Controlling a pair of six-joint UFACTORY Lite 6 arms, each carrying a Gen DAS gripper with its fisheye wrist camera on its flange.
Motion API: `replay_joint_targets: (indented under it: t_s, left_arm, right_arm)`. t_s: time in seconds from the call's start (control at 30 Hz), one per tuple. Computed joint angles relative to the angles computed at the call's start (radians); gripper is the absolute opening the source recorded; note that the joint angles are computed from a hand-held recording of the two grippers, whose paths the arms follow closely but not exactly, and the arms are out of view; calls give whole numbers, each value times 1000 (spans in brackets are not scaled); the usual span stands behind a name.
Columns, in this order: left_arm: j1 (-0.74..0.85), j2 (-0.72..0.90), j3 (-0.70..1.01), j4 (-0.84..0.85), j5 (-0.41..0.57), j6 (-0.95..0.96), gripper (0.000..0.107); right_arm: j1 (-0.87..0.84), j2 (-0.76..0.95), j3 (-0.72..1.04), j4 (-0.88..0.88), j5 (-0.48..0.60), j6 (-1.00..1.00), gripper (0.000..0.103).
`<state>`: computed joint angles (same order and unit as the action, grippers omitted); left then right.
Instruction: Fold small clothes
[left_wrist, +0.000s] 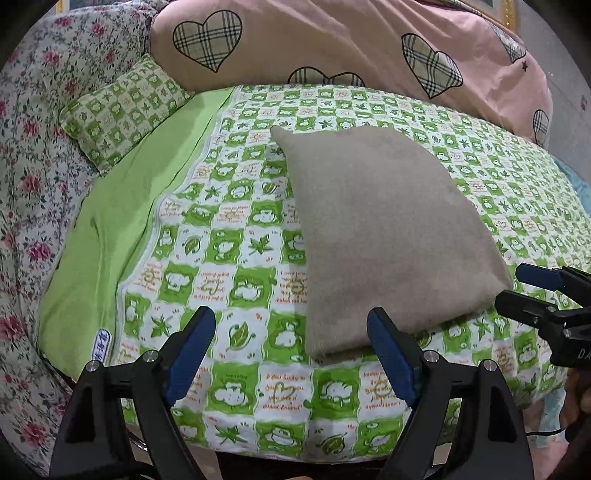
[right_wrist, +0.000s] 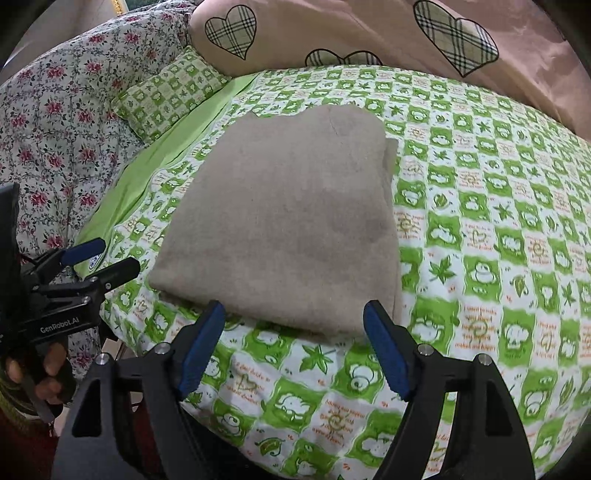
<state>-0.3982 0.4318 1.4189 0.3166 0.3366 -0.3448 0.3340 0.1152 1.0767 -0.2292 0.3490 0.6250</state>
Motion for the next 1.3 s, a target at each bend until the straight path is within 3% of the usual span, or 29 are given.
replay_joint_targets:
  t_s: [0.57,0.87,1.3]
  left_arm:
    - [-21,146,241,27,99,-25,84]
    - [-14,237,377,-47,133,34,84]
    - [3,280,431,-124,141,94,84]
  right_arm:
    - [-85,142,198,253,53,-265,80]
    - [-109,234,307,309,75,-336,81]
    - [-129,312,396,338,97,-375,81]
